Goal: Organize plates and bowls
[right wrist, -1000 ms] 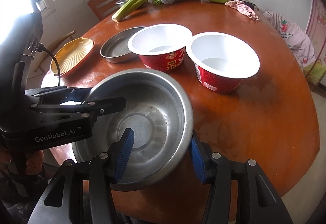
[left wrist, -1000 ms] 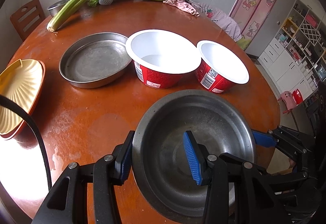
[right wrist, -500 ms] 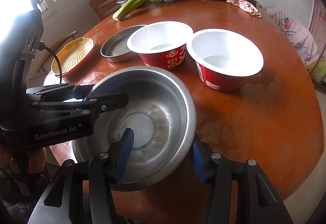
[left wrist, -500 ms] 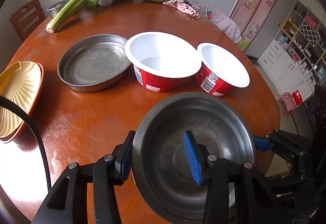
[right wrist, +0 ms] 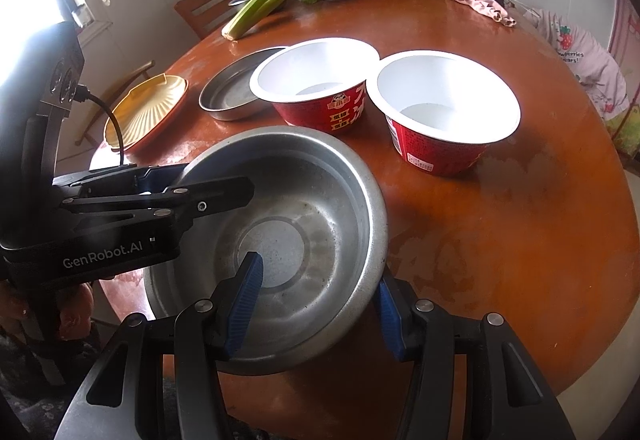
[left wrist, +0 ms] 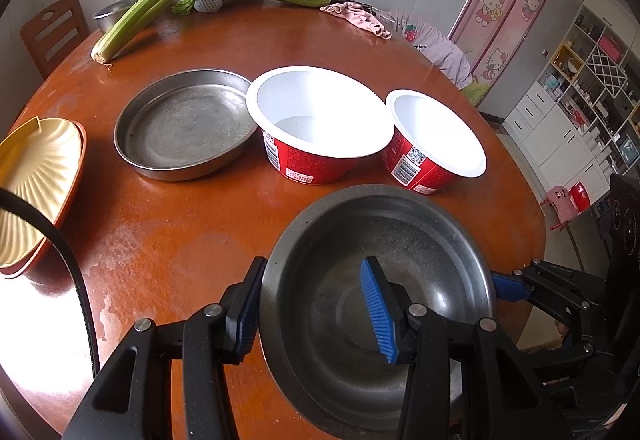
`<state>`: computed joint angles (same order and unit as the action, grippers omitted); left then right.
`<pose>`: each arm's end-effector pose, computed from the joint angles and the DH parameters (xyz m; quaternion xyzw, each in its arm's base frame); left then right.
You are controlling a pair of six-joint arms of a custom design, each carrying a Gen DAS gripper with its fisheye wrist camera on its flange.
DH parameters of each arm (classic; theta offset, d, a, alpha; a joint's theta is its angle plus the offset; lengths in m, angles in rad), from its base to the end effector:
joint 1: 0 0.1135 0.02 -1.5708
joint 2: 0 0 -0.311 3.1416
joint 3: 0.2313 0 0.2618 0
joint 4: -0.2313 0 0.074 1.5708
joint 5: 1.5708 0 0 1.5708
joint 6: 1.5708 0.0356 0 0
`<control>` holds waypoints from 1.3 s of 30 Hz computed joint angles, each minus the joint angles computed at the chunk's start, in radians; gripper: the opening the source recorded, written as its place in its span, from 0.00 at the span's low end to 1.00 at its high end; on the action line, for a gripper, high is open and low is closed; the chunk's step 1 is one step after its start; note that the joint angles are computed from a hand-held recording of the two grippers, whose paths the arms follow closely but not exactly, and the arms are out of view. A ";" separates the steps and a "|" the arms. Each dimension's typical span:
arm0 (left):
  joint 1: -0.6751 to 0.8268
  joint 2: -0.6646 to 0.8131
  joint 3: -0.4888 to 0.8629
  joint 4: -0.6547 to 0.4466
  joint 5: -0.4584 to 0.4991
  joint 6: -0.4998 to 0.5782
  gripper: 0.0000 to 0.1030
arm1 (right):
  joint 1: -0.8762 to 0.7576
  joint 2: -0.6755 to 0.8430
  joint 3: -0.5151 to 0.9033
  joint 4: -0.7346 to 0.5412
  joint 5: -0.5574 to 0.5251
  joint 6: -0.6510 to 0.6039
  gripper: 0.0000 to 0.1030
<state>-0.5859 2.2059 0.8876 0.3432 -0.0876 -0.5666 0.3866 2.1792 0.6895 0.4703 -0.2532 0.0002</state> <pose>0.3248 -0.2118 0.0415 -0.0036 0.9551 -0.1247 0.2686 0.3070 0.1346 0.0272 -0.2170 0.9302 0.1711 0.2417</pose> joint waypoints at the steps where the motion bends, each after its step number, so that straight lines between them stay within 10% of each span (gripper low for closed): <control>1: 0.000 -0.001 -0.001 0.000 -0.001 -0.001 0.46 | 0.000 -0.001 -0.001 0.001 -0.001 0.001 0.55; 39: -0.056 -0.086 0.104 -0.123 -0.014 0.005 0.49 | -0.161 -0.094 -0.084 0.083 -0.026 0.005 0.58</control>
<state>-0.6416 2.1202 0.9912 0.2199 -0.1013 -0.5619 0.2252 2.0849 0.6050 0.5530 -0.2790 0.0049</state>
